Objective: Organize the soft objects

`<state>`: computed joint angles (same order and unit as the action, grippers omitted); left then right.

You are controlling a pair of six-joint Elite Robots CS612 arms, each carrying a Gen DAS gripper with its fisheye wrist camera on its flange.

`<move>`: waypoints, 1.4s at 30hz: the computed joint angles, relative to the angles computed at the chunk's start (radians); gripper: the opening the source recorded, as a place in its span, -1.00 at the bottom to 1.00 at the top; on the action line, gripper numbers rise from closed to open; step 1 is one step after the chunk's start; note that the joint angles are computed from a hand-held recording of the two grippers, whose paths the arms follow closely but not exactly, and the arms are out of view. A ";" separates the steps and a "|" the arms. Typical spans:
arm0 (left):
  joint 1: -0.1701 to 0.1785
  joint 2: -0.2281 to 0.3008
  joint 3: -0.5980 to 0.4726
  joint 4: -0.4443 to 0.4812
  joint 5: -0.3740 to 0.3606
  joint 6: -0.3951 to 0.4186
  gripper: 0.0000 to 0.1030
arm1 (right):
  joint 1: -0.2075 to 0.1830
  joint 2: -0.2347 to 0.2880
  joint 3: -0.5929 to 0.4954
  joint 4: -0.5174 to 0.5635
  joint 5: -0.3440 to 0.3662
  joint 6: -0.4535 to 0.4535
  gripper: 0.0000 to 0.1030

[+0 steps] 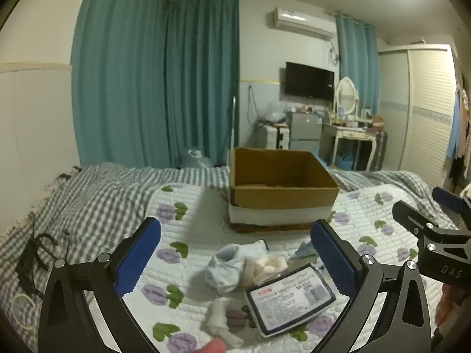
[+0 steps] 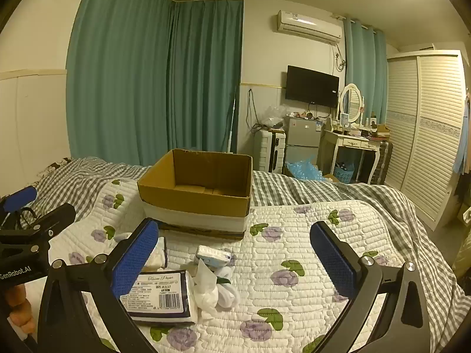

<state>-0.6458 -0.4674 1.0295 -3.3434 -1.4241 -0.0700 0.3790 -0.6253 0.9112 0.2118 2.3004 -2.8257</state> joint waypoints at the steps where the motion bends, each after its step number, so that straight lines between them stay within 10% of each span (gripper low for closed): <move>1: 0.000 -0.001 0.001 0.002 -0.002 -0.001 1.00 | 0.000 0.000 0.001 -0.003 -0.001 0.000 1.00; 42: 0.003 -0.007 0.005 0.032 -0.001 0.003 1.00 | 0.000 0.011 -0.014 0.016 -0.009 0.006 1.00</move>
